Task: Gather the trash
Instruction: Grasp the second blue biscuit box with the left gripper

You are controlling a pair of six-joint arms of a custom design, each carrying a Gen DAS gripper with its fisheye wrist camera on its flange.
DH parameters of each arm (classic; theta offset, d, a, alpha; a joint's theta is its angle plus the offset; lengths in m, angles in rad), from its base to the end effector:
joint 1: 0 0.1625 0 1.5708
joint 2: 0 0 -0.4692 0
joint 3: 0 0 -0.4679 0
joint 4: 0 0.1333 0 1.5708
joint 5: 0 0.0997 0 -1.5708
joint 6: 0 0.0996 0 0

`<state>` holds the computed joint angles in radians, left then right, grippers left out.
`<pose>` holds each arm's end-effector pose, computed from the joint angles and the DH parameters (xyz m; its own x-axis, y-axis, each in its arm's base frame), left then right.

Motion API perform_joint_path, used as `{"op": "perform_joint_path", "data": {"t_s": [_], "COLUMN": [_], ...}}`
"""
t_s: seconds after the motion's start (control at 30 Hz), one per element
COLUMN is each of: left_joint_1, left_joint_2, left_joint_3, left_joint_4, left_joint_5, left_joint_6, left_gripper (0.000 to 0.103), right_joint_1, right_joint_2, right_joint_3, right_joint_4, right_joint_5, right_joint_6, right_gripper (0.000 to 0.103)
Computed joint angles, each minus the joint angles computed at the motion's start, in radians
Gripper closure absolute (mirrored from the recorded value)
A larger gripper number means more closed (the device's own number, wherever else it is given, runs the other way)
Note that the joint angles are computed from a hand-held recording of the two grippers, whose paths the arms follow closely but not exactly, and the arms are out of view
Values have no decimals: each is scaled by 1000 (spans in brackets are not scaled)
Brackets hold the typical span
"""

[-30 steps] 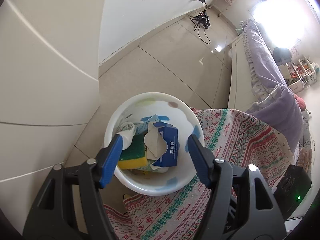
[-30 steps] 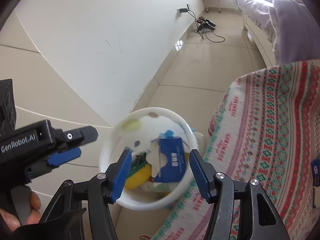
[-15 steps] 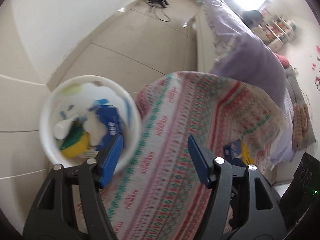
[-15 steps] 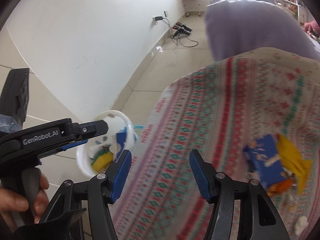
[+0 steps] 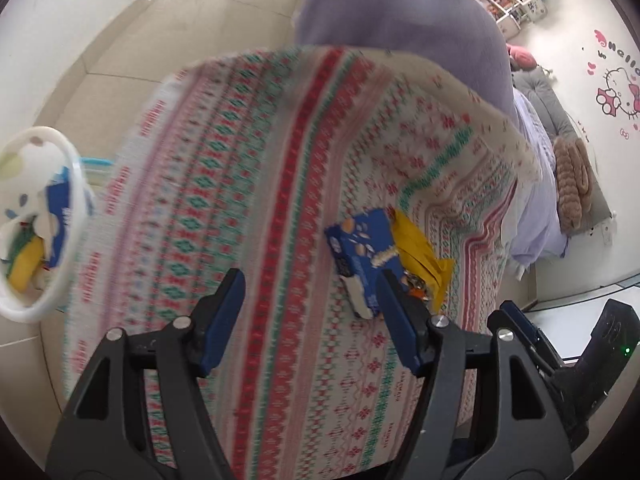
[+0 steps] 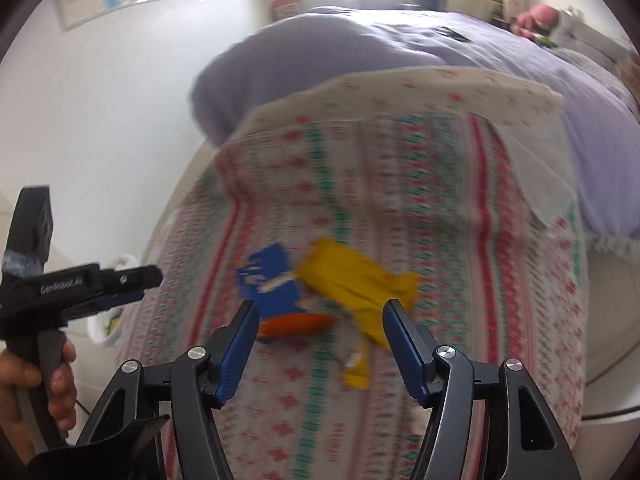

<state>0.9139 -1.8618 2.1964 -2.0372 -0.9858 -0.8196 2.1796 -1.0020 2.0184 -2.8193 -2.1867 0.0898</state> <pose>-0.1056 -0.4453 0.3891 -0.9233 -0.2655 -0.2776 -0.1017 0.8659 -0.4898 0.4137 -0.4610 0.1038 -0.7925 -0.2848 0.5393 -0.4874 0.8272 -0.2795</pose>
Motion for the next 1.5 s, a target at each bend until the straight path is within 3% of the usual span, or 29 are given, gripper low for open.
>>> {"op": "perform_joint_path", "data": {"t_s": [0.1,0.23,0.33,0.43,0.63,0.7,0.73,0.9,1.03,1.2,1.23,1.27,1.3,1.33,1.37,1.5], "left_joint_1": [13,28,33,34,18,2,-3,-1,0,41,41,37,33,25,12,-13], "left_joint_2": [67,138,177,209,266,281,289,263,220,180,178,176,175,176,187,269], "left_joint_3": [-1,-7,-7,-11,-11,-21,-29,-23,-17,-8,-2,-2,-1,2,9,-17], "left_joint_4": [-57,-102,-148,-166,-189,-156,-125,-136,-134,-174,-188,-183,-181,-186,-212,-177], "left_joint_5": [-54,-104,-124,-110,-3,42,60,49,55,-42,-42,-35,-32,-24,-7,20], "left_joint_6": [-4,-26,-30,-37,-57,-39,-35,-9,12,89,85,70,57,42,31,52], "left_gripper": [34,34,34,29,26,36,56,72,103,103,98,74,57,27,19,19], "right_joint_1": [-39,-54,-73,-81,-94,-103,-109,-126,-143,-151,-147,-143,-139,-138,-139,-145], "right_joint_2": [-44,-56,-81,-86,-93,-95,-94,-90,-82,-67,-66,-65,-64,-65,-67,-61], "right_joint_3": [28,40,50,53,55,54,52,40,23,4,3,4,4,5,5,-2], "right_joint_4": [2,25,57,82,103,104,107,112,120,140,135,125,114,107,104,121], "right_joint_5": [17,-62,-36,-48,-41,-44,-43,-29,4,30,26,20,19,21,26,26], "right_joint_6": [2,-23,-24,-24,-33,-26,-19,-3,14,46,45,43,42,43,48,68], "right_gripper": [37,37,37,37,37,37,37,37,37,37,37,37,37,37,37,37]}}
